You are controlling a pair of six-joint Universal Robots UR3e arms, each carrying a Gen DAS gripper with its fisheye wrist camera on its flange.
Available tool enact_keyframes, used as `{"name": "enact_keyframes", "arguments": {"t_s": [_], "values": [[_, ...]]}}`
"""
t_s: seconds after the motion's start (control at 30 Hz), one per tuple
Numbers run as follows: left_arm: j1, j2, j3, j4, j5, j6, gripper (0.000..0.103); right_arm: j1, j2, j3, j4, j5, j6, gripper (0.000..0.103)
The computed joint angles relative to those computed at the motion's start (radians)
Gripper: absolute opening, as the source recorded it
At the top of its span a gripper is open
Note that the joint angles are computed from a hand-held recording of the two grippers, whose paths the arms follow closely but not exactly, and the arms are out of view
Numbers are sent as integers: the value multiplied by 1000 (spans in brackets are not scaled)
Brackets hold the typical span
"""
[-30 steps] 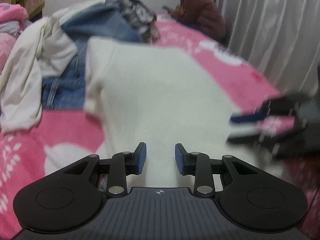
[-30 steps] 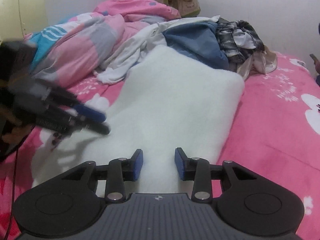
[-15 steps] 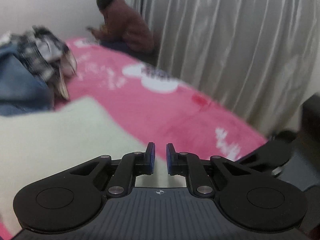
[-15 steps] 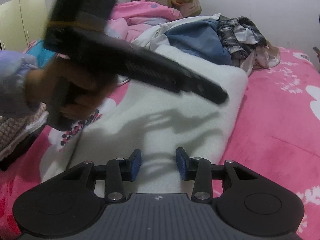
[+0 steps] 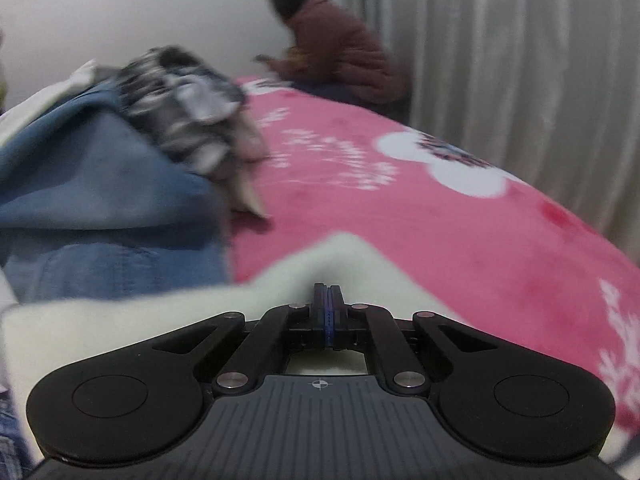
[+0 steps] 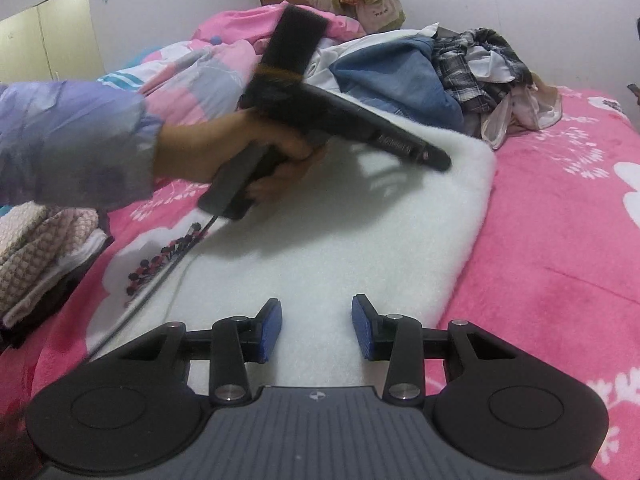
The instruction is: Fold clothes
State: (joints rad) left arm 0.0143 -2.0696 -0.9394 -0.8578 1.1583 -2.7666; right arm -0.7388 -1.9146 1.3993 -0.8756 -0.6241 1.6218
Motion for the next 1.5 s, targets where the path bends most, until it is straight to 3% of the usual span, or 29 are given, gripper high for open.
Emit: {"name": "enact_keyframes", "arguments": {"t_s": [0.07, 0.1, 0.13, 0.17, 0.23, 0.37, 0.43, 0.53, 0.7, 0.8, 0.87, 0.97, 1.03, 1.1, 1.13, 1.2, 1.23, 1.3, 1.33, 1.4, 1.5], "values": [[-13, 17, 14, 3, 30, -35, 1, -3, 0, -1, 8, 0, -8, 41], [-6, 37, 10, -15, -7, -41, 1, -5, -1, -2, 14, 1, -13, 41], [16, 57, 21, -85, -100, -30, 1, -8, -2, -3, 20, 1, -18, 41], [44, 72, 51, -222, -228, 14, 1, -10, -3, -3, 26, 1, -23, 41], [58, 93, 114, -512, -361, 169, 2, -12, -4, -3, 30, 1, -27, 41], [36, 112, 128, -786, -347, 346, 2, -14, -7, -2, 36, 1, -32, 41], [62, 116, 84, -806, -378, 383, 3, -17, -8, -2, 42, 1, -36, 41], [117, 43, 167, -925, -450, 384, 4, -20, -9, -5, 49, 0, -40, 41], [147, -32, 201, -747, -466, 273, 5, -24, -8, -10, 57, 0, -46, 41], [135, -53, 151, -416, -354, 77, 5, -24, -6, -11, 59, 0, -47, 41], [135, -113, 216, -319, -295, -38, 5, -24, -7, -10, 57, 1, -48, 41], [91, -162, 290, -181, -95, -179, 1, -23, -7, -10, 54, 1, -46, 41], [91, -154, 310, -173, -74, -228, 0, -24, -11, -8, 54, 0, -48, 41], [120, -75, 241, -247, -223, -156, 0, -33, -16, -6, 66, 1, -62, 41], [136, -36, 227, -359, -319, -84, 0, -34, -16, -5, 67, 1, -64, 41], [156, 15, 249, -699, -483, 115, 0, -34, -16, -6, 65, 0, -65, 41], [156, 21, 286, -886, -519, 217, 0, -34, -18, -4, 63, 0, -65, 41], [142, 31, 296, -1105, -533, 339, 0, -36, -17, -3, 63, 1, -72, 42], [139, 41, 260, -1141, -529, 362, 0, -37, -19, -1, 63, 2, -76, 42], [132, 52, 152, -1067, -510, 316, 4, -42, -20, -1, 70, 0, -84, 42], [130, 2, 137, -934, -541, 263, 5, -49, -19, -6, 81, -2, -96, 42]]}}
